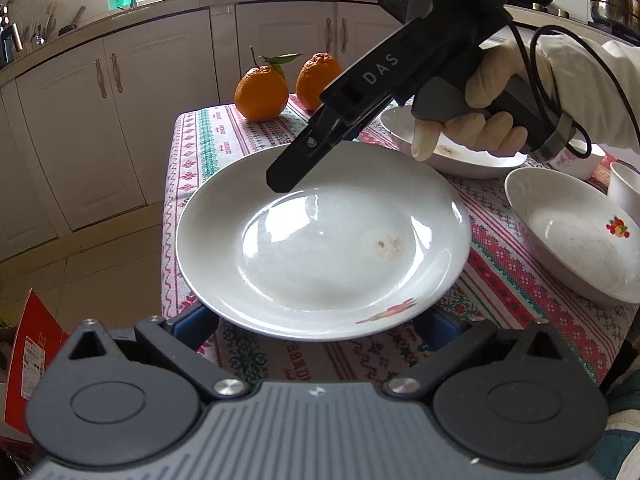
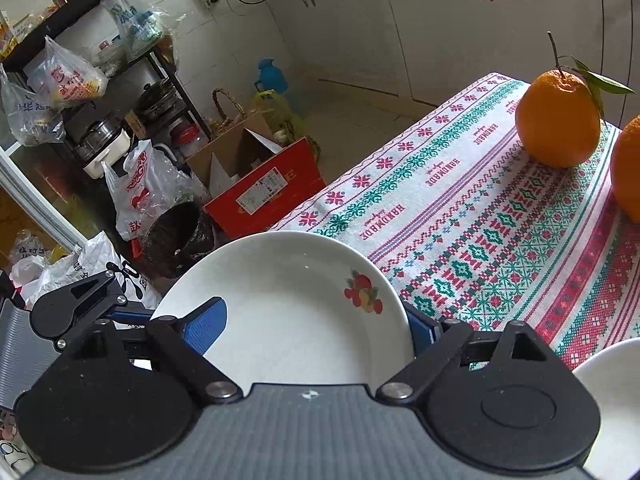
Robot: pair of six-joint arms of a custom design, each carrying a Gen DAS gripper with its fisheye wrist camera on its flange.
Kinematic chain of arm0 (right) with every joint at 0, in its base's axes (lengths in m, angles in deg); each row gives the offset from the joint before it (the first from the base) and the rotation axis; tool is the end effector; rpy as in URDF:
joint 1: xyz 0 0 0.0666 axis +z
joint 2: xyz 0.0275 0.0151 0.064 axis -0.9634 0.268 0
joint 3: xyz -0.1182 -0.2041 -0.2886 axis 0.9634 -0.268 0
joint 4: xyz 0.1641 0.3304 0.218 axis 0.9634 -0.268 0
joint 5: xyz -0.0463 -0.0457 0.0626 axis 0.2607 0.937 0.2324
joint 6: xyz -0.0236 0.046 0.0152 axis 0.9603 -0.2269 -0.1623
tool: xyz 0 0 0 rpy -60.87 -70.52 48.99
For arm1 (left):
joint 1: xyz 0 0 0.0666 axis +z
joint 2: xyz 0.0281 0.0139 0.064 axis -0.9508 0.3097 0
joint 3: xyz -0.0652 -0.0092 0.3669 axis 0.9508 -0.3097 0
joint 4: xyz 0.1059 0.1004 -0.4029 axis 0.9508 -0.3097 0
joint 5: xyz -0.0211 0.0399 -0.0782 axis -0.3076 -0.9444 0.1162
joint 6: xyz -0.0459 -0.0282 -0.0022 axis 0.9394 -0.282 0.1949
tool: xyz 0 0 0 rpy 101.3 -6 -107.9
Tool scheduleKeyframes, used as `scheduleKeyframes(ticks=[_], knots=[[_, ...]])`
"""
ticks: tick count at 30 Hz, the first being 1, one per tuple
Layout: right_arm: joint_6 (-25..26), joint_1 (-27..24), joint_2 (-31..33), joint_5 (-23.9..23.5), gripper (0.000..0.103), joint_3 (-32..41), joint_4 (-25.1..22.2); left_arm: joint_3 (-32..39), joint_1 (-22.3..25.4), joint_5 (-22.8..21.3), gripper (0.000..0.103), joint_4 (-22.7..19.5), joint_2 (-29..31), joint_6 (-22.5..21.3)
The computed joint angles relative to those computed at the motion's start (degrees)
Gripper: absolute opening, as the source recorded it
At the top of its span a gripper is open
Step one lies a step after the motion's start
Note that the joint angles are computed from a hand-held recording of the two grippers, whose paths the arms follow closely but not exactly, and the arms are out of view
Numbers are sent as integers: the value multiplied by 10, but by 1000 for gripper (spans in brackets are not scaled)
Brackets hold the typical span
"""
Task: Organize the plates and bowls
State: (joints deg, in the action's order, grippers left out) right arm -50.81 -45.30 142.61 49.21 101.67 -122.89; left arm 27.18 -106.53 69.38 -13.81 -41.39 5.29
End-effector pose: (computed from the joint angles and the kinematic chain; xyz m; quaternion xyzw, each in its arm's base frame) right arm 0.4245 0.2573 0.3349 -0.3648 0.8596 0.2999 0.1953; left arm 0.2176 -0.1435 0.2858 0.1928 0.8902 -0.0712 0.4066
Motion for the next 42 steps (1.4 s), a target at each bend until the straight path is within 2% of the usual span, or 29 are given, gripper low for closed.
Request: scheduleKeyframes(ticks=[7,21,31,36,42], knots=[[-6,-5,8,3,94,3,10,5,8,9,102,6,7,-6],[-4,4,15,21,95,5,23,10,1,-3,102,-4,7,-8],[9,15,12,44,103,-1,26,9,9,8,102,0,5,-10],[12,16,-8,76,103,-12,22,5,3,-2,102,-13,-14,-4],[4,10,-63,102,103,-35,9,1,-33,-39,102,-47,-56,39]])
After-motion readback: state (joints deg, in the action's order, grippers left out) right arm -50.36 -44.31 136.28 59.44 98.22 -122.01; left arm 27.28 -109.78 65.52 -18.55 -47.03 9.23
